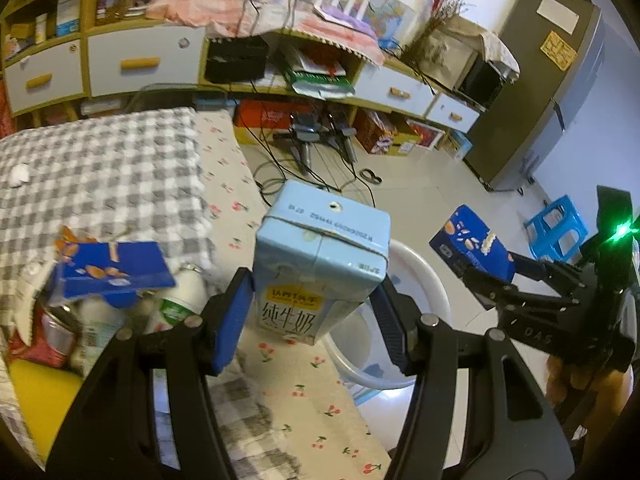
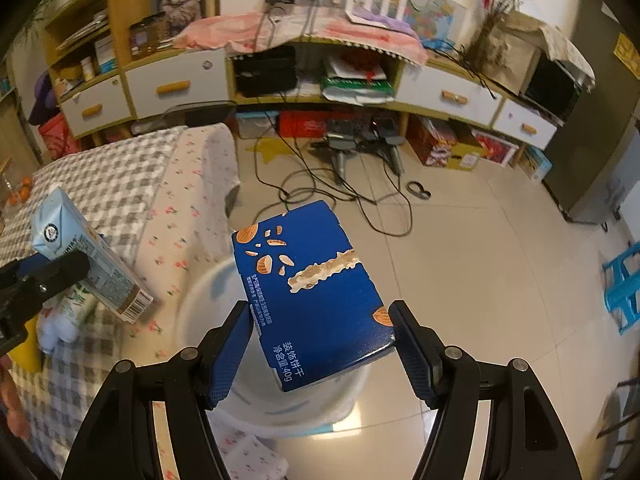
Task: Collect trash
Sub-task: 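Carry the milk carton and biscuit box over the white bucket with both tools, then open both tools to drop the carton and box into the bucket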
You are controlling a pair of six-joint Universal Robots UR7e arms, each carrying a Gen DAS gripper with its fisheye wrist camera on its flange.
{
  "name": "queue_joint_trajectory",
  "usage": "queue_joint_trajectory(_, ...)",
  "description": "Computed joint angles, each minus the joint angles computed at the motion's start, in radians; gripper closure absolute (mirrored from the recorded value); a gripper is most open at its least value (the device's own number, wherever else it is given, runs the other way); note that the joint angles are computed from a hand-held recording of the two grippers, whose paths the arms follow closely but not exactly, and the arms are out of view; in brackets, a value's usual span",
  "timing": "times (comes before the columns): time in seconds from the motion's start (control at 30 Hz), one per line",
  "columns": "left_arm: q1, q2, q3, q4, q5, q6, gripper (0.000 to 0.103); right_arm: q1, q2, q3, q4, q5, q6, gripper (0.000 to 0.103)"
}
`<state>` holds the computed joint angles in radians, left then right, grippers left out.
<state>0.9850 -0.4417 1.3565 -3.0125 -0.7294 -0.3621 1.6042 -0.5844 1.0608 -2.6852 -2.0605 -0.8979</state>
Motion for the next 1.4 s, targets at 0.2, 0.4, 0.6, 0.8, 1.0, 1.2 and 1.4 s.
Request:
queue_joint_trajectory(0.2,0.002,0.042,-0.044,0.046,-0.013,0.029,0.042,-0.024,-0.009,-0.018,0.034,-0.017,0.019,0.032)
queue_joint_trajectory(0.4,-0.005,0.077,-0.072,-0.005,-0.006,0.123,0.042,-0.031,-0.012,-0.024,0.049,-0.026,0.032,0.032)
queue_joint_trajectory(0.6,-0.001,0.097,-0.09,-0.039,-0.037,0.168,0.042,-0.031,-0.011,-0.024,0.048,-0.028,0.031,0.032)
queue_joint_trajectory(0.8,-0.002,0.115,-0.109,-0.047,-0.041,0.207,0.042,-0.03,-0.004,-0.025,0.05,-0.039,0.03,0.032)
queue_joint_trajectory(1.0,0.006,0.114,-0.112,-0.056,-0.093,0.214,0.042,-0.03,0.002,-0.029,0.054,-0.05,0.03,0.032)
queue_joint_trajectory(1.2,0.008,0.121,-0.127,-0.025,-0.101,0.22,0.042,-0.029,0.002,-0.031,0.057,-0.051,0.031,0.032)
queue_joint_trajectory(1.4,-0.003,0.132,-0.157,0.1,0.027,0.138,0.022,-0.03,0.007,-0.039,0.065,-0.057,0.036,0.032)
